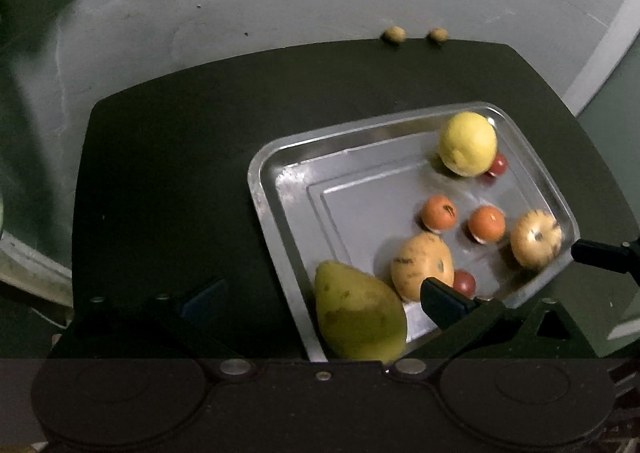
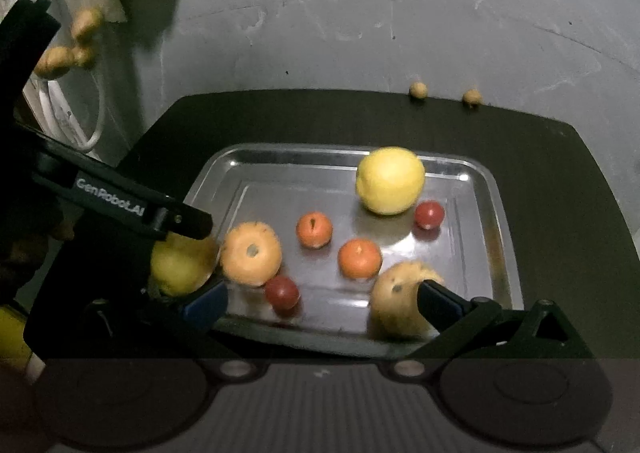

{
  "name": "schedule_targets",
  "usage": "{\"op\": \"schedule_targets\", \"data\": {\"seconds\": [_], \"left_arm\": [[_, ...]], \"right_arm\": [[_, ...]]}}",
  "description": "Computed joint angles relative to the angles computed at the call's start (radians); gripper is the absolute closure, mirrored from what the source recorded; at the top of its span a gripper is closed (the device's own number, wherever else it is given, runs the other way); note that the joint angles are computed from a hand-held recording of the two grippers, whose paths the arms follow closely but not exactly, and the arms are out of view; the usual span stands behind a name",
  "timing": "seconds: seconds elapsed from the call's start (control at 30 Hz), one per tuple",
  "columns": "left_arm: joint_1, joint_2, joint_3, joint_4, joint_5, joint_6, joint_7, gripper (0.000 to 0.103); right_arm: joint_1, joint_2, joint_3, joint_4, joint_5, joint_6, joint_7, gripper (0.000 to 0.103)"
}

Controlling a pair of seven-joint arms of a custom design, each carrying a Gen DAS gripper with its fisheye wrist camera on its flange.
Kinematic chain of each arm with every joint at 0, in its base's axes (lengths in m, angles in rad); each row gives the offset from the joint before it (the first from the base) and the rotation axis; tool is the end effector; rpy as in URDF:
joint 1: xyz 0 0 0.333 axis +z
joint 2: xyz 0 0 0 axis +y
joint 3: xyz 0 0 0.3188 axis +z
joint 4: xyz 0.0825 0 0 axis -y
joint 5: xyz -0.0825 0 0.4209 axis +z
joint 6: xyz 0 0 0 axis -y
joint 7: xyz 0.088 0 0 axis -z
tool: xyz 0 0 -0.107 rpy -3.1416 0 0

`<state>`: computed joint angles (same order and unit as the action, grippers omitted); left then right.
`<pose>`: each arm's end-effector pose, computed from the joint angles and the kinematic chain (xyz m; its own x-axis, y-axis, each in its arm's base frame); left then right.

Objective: Organize fruits
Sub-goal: 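Lift both open tools up away from the tray, then move both tools toward the two small tan round fruits by the wall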

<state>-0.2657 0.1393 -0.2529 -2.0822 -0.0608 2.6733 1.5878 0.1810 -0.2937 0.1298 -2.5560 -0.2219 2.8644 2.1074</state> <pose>0.5554 -0.3108 0.3927 -0.4735 -0.8775 0.0757 -0.8062 0.3972 -0.4384 0.4684 0.1637 0.4161 0.0061 -0.9951 -0.0983 -0.8218 0.0510 -0.5675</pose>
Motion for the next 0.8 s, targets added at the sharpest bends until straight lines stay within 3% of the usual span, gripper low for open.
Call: {"op": "schedule_targets", "data": {"seconds": [0.33,0.8], "left_arm": [[-0.069,0.134,0.033,0.169,0.185,-0.006,-0.226,0.001],[-0.178,0.407,0.078,0.556,0.323,-0.100,-0.385,0.001]], "right_arm": [[-0.027,0.070,-0.076,0.028,0.047,0.067,-0.146,0.000],[-0.097,0.251,-0.177,0.149,0.185,0.161,-0.434,0.000]]}}
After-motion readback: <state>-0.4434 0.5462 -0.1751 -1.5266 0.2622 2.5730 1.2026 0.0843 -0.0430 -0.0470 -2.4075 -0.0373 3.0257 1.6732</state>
